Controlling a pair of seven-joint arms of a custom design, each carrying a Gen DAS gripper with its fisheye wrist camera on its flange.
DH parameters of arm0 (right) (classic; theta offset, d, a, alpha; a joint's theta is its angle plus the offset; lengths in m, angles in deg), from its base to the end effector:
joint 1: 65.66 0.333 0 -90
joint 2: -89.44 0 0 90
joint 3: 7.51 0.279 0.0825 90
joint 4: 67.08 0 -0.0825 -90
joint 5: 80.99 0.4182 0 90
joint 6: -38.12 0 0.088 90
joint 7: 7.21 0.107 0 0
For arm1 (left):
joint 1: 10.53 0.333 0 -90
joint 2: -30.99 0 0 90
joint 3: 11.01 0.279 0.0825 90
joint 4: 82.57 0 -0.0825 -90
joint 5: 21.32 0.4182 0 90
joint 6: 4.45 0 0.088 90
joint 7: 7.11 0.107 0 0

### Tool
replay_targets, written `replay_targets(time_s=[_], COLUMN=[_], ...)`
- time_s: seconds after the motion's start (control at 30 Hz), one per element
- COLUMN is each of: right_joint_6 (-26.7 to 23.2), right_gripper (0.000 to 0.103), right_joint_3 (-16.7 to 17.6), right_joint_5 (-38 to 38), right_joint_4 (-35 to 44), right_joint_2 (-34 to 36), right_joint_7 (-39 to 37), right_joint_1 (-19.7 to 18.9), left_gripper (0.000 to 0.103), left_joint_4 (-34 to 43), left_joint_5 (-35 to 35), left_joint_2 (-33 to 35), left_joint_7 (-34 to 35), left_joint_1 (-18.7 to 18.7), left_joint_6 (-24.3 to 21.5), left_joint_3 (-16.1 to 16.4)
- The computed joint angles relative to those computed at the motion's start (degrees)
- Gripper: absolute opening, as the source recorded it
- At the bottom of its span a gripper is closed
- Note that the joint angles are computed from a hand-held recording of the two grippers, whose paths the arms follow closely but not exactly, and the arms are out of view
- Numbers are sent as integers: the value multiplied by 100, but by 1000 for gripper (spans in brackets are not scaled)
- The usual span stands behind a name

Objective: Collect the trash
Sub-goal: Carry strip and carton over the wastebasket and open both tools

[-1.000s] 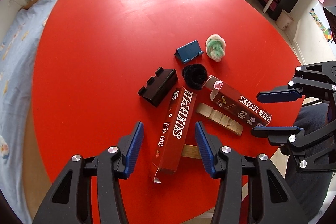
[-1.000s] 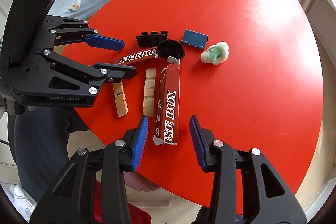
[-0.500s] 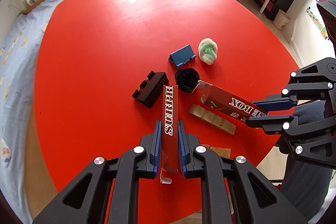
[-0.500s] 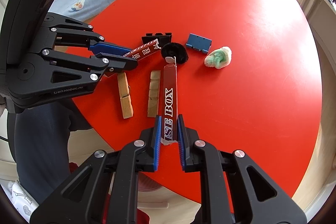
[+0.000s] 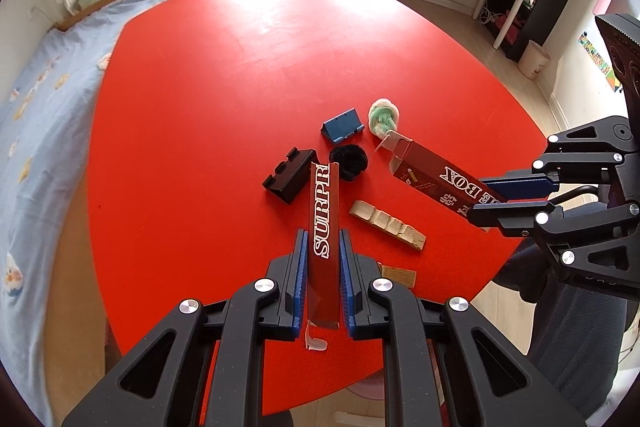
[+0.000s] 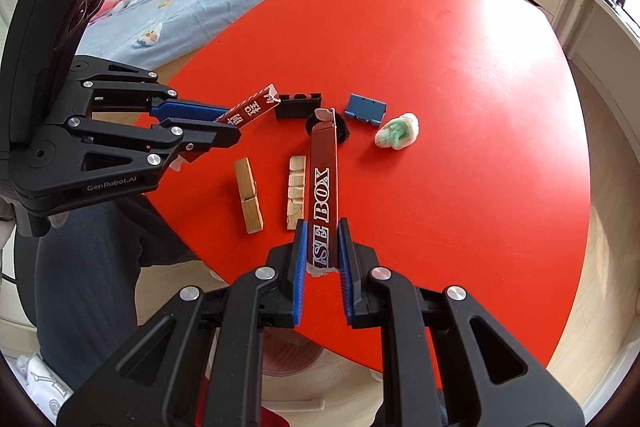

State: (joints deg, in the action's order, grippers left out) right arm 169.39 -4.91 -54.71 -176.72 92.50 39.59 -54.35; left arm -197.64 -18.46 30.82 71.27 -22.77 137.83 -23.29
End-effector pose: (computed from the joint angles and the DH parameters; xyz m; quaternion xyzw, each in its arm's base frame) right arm 0.6124 0.1615 0.4507 -0.8874 0.3877 -0.0375 0.2467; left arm 0.5668 -0.2588 0.4564 -0.5931 0.7694 -0.2019 0.1248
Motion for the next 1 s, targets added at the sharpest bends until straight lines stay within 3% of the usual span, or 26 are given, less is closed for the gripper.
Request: replay_targets(time_s=[0.6, 1.0], right_joint_6=[898, 1180], right_gripper=[14, 14], right_joint_3=[-293, -679], right_joint_5=[973, 1230], right_joint_4=[-1568, -2754], right_joint_2=[-1585, -2820], right_joint_7=[-753, -973], right_joint_1=[318, 679], left_gripper=[15, 15], left_joint_4=[-1577, -2517], left_joint_5=[-22, -177], left_joint_2=[-1576, -2452], left_joint_7=[-395, -612], left_joint_1=[-162, -399], left_joint_6=[1221, 1584], left_joint_3=[-123, -193])
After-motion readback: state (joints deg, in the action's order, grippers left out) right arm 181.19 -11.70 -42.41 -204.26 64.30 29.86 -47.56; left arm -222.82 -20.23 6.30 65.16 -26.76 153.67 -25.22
